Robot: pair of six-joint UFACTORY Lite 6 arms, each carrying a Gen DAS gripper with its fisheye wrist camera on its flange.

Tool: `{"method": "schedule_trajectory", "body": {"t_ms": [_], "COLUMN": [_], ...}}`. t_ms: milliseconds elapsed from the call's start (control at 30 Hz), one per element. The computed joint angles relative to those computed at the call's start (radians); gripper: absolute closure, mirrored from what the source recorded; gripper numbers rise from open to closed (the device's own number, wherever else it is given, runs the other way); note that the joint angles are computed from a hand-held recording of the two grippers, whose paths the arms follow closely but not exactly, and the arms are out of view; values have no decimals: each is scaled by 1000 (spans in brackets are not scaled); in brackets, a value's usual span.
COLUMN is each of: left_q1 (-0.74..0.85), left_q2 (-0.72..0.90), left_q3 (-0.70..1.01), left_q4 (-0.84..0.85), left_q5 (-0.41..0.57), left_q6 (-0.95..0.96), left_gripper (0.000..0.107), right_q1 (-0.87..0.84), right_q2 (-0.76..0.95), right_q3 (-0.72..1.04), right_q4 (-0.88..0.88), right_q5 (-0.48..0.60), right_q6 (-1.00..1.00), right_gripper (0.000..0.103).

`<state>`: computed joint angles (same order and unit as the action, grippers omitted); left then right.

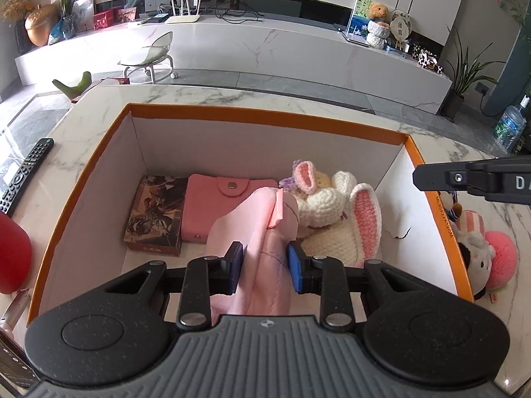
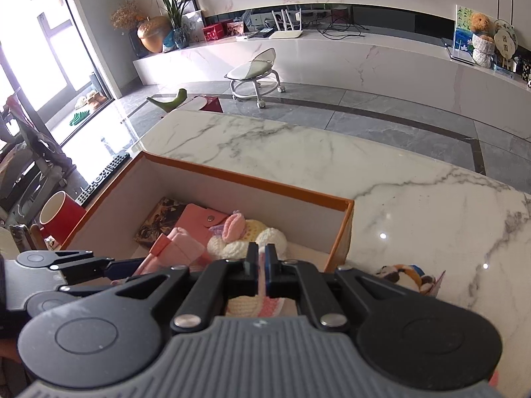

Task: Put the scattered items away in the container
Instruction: 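Lower the pink pouch into the box and open the left tool while the right tool withdraws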

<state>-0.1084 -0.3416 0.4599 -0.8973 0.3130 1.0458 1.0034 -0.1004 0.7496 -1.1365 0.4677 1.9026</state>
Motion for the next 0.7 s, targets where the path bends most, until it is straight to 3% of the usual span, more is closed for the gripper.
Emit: {"method": "schedule_trajectory", "body": {"t_ms": [267, 533, 700], "left_q1": [-46, -52, -89], "left_q2": [82, 159, 174], "left_q3": [40, 103, 111], "left_q4": [140, 211, 291], "left_q5": [-10, 82, 83], "left_q6": [-134, -223, -293], "left_gripper": [72, 69, 69], "right_q1": [39, 54, 51], "right_q2": [-1, -12, -28], "right_q3": [-54, -82, -97], "right_q4": [-41, -74, -80], "right_q5": [-19, -24, -25], "right_q6": [127, 196, 210], "right_gripper": [98, 98, 97]}}
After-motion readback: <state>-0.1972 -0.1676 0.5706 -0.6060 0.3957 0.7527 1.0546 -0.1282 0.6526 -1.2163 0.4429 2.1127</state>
